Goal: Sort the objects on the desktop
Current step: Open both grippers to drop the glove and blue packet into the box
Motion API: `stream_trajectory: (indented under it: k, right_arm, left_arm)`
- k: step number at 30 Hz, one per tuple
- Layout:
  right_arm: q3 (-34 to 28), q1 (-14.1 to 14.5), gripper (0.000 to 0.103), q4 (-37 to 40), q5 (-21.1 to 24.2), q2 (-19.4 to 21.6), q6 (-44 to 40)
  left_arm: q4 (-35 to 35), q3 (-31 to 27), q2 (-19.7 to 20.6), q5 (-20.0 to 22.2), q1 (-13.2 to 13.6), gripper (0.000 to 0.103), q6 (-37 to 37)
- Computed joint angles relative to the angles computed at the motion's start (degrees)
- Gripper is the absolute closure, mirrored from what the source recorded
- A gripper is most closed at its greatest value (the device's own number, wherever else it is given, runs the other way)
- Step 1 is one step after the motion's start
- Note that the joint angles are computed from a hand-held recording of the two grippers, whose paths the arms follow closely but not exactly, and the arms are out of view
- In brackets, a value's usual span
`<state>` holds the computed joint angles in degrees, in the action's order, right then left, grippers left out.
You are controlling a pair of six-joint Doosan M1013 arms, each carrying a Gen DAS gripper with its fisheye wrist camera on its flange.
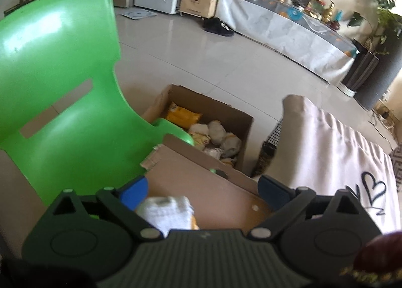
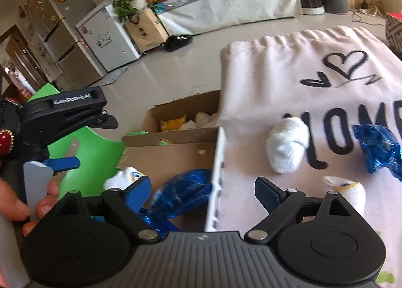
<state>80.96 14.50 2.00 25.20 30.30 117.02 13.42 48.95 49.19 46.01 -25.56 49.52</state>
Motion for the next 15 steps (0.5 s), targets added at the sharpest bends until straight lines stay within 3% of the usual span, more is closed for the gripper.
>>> stream_trajectory:
  k: [15]
  right_arm:
    - [2.8, -2.7, 0.013, -5.0, 3.9, -3.0, 4.9]
  left_arm:
    - [-6.3, 1.3, -1.0, -0.9, -2.2, 0.001, 8.3]
